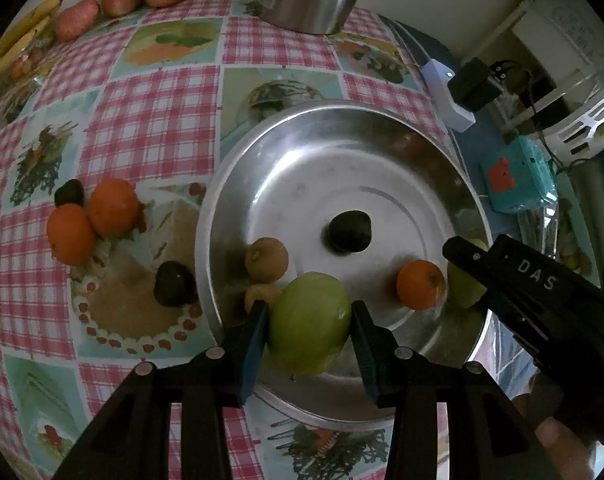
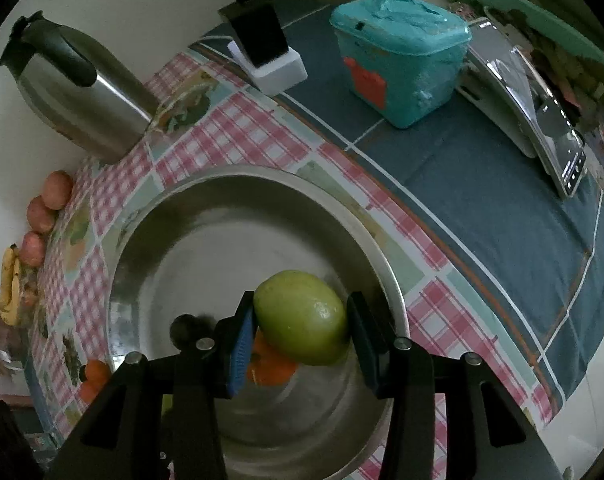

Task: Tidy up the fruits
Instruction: 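Carry the apple in the left tool and the pear in the right tool over the plate, then open both tools to release the apple and the pear into the plate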

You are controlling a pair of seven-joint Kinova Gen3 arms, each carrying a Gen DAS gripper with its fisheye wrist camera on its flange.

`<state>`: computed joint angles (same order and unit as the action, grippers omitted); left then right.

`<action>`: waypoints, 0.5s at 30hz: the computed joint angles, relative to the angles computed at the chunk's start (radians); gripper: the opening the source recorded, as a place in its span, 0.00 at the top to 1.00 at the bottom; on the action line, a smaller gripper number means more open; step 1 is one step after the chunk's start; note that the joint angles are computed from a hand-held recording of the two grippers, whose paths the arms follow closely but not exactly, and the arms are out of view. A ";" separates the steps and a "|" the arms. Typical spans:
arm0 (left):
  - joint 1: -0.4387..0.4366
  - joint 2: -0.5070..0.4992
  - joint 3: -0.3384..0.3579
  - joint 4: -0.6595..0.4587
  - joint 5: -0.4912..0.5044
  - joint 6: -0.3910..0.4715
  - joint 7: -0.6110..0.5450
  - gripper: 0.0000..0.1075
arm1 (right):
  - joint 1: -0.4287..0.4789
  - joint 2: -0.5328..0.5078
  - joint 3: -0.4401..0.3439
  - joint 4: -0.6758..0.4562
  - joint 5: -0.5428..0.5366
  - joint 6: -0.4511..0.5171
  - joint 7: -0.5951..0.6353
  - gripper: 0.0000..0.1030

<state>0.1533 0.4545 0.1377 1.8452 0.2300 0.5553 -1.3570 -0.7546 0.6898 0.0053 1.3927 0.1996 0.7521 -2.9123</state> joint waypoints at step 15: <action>-0.005 -0.009 0.006 0.002 0.007 -0.004 -0.007 0.54 | 0.020 0.006 -0.014 0.001 -0.031 0.007 0.002 0.54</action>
